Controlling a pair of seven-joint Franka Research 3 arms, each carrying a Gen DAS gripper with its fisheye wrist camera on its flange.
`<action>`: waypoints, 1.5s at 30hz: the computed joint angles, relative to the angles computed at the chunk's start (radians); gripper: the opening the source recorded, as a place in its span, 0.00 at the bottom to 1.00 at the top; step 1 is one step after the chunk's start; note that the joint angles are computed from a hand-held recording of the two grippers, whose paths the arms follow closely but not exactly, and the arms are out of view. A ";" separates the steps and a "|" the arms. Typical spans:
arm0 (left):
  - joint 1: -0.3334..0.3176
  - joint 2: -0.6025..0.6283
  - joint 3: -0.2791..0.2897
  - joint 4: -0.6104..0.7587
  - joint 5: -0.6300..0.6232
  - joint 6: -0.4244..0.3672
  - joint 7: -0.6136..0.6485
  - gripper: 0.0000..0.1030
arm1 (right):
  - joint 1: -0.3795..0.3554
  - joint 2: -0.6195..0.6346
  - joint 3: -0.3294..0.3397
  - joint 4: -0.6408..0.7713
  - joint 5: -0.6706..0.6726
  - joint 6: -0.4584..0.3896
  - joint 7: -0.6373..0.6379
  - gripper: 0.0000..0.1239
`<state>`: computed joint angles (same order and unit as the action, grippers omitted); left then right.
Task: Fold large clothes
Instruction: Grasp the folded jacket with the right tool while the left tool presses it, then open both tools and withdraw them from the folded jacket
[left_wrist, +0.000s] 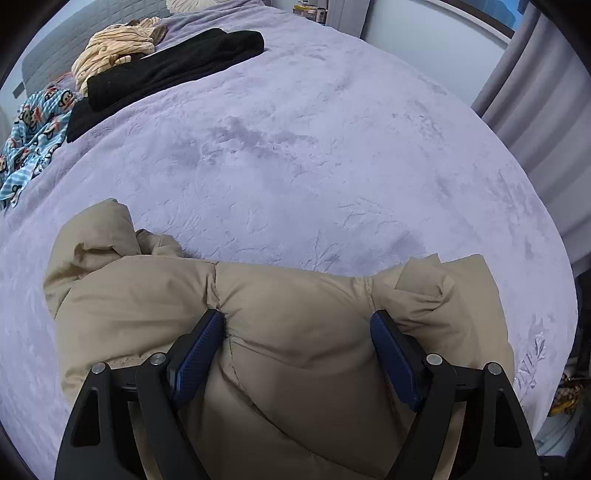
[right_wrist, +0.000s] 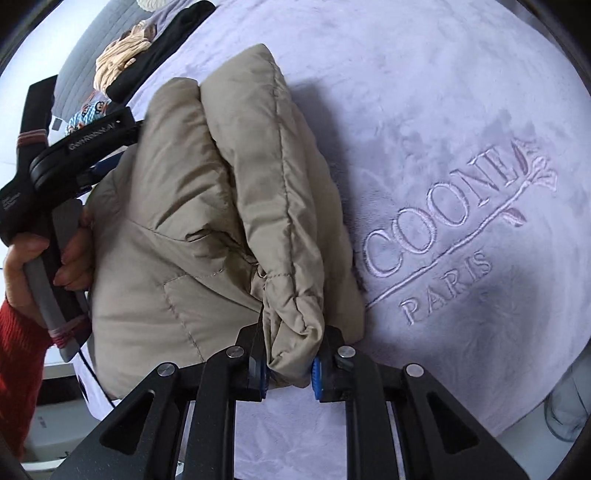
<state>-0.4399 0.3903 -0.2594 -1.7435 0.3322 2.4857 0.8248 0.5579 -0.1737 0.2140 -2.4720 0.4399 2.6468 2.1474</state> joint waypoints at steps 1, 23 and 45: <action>0.001 -0.002 -0.001 -0.002 -0.001 -0.002 0.003 0.79 | 0.007 0.002 -0.009 -0.004 0.031 0.002 -0.027 0.14; 0.023 -0.220 -0.004 -0.155 -0.003 -0.111 -0.076 0.81 | -0.012 0.088 -0.027 0.171 0.084 -0.175 -0.260 0.19; 0.021 -0.720 -0.033 -0.646 -0.232 -0.224 -0.193 1.00 | -0.018 0.088 0.001 0.172 -0.032 -0.193 -0.141 0.20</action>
